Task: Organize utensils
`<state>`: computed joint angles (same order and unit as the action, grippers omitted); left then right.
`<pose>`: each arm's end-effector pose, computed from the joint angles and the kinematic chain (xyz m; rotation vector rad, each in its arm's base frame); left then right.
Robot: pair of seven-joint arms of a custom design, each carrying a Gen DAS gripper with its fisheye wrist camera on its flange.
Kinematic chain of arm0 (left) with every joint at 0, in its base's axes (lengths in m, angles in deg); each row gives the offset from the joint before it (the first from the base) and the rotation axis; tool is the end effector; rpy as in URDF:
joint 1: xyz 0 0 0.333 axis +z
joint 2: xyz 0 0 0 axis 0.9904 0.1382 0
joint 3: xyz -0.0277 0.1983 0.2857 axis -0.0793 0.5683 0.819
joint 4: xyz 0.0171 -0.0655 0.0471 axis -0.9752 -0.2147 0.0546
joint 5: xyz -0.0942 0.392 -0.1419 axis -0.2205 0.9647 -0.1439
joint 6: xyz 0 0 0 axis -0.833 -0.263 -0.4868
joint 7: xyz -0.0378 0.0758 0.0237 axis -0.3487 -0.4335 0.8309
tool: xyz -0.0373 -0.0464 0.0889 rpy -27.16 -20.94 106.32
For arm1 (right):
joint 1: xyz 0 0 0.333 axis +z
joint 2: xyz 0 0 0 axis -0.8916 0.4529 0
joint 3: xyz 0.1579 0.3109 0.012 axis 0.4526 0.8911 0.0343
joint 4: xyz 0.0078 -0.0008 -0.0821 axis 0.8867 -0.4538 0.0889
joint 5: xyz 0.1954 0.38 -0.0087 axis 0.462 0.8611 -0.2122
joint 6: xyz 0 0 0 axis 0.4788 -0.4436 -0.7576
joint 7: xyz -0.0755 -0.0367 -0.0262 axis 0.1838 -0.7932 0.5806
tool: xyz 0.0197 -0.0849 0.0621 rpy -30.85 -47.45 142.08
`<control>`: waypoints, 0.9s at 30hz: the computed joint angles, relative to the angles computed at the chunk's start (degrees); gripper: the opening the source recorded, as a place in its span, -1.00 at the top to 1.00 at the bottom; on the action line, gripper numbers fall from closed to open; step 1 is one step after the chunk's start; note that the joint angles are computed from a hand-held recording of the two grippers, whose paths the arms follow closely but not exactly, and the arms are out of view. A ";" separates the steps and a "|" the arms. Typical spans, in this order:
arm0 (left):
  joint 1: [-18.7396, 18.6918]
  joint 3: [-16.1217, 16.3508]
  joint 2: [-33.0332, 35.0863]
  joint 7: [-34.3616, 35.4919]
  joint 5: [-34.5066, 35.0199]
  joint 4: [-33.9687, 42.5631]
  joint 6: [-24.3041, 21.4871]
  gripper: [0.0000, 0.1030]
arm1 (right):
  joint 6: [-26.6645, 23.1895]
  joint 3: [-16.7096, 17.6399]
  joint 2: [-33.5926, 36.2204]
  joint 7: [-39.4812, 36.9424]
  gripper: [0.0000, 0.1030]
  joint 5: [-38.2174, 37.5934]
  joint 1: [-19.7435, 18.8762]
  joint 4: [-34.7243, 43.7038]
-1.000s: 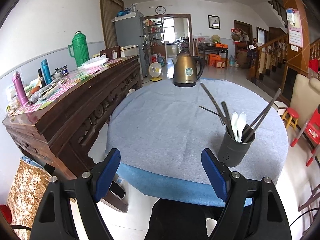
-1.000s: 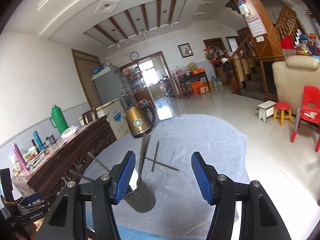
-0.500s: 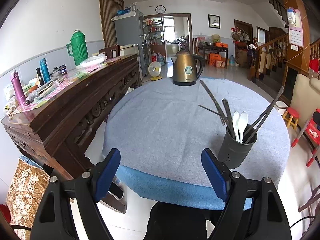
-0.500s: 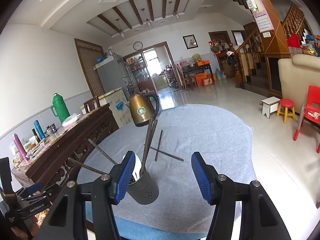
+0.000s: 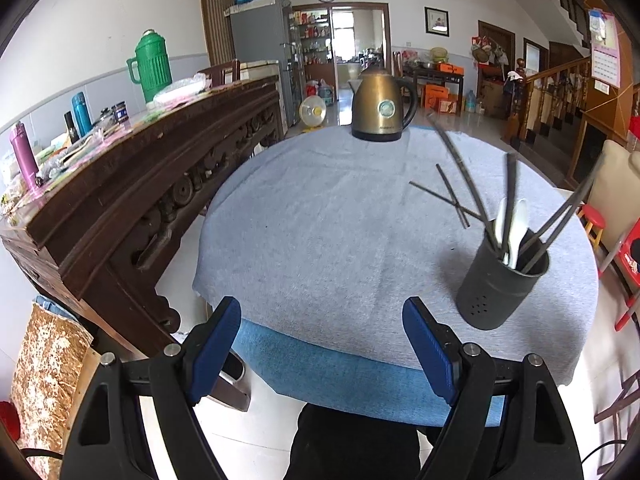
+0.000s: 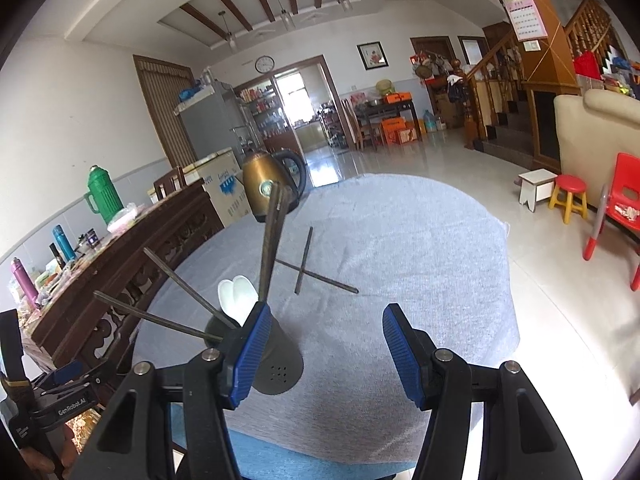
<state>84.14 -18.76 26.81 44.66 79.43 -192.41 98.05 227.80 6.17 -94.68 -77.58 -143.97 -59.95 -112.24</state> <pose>0.5450 -0.1477 0.5040 -1.7760 1.6203 -0.6517 0.5269 0.1342 0.5044 -1.3604 1.6701 -0.6355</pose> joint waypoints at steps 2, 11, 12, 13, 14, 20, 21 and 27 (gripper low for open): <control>-0.07 0.28 1.11 0.54 -0.67 0.63 -0.38 -0.62 | -0.13 -0.11 0.87 -4.56 -0.20 4.66 0.37 -0.31; -2.30 3.14 6.51 1.64 -2.48 4.46 -3.26 -0.62 | -0.27 0.06 4.92 -21.73 -0.20 23.64 0.11 -0.91; -2.66 3.50 7.14 1.82 -2.78 5.00 -3.74 -0.62 | -0.28 -0.20 5.32 -24.24 -0.20 26.50 0.38 -1.00; -3.02 3.87 7.61 1.85 -2.96 5.37 -4.06 -0.62 | -0.27 -0.43 5.74 -26.42 -0.20 29.07 0.61 -1.08; -3.37 4.22 8.28 2.09 -3.30 5.95 -4.40 -0.62 | -0.24 -0.65 6.18 -28.82 -0.20 31.88 0.87 -1.18; -5.52 6.35 11.77 2.98 -3.09 9.58 -6.46 -0.62 | -0.27 -2.56 8.73 -37.97 -0.20 42.47 2.63 -0.57; -5.84 6.71 12.21 2.88 -2.80 10.12 -6.80 -0.62 | -0.23 -3.28 9.17 -38.07 -0.20 42.81 3.05 -0.19; -7.17 8.66 14.76 1.74 -0.77 13.82 -8.96 -0.62 | 0.08 -0.06 11.17 -51.26 -0.20 58.91 0.02 0.59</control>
